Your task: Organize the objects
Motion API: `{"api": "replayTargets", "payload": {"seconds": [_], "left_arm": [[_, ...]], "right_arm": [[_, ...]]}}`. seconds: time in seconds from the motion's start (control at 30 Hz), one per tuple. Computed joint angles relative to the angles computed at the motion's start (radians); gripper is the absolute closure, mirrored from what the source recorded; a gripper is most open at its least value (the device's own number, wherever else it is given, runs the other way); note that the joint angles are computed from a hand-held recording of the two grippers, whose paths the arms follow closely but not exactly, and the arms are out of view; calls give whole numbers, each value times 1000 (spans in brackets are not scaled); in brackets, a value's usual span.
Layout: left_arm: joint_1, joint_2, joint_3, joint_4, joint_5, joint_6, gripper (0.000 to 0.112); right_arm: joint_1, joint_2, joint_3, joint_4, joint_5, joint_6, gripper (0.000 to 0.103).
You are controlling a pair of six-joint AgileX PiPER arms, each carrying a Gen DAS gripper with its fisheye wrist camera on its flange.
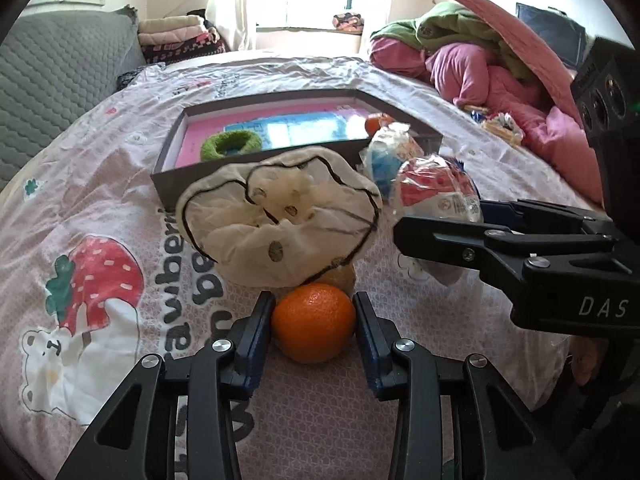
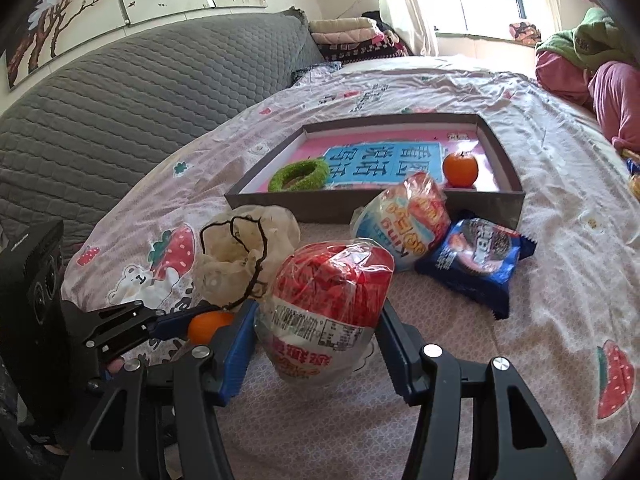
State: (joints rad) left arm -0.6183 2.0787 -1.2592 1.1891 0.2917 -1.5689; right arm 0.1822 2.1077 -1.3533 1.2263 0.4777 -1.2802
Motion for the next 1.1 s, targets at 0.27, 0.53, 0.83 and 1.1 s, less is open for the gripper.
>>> {"api": "replayTargets", "payload": {"seconds": [0.27,0.53,0.83,1.1], "left_arm": [[-1,-43,32,116,-11,-112,72],[-43,-93,67,281,58,-247,72],[-54,-122,81,335,99,-316,72],[-61,-164,99,377,115,-374,72]], "right_arm": [[-12,-16,15,46,-10,-42,45],[-17,-47,48,143,-45,-146,45],[-16,-77,80,238,-76,-266,45],[-5,-105,116,359,-103,-415,45]]}}
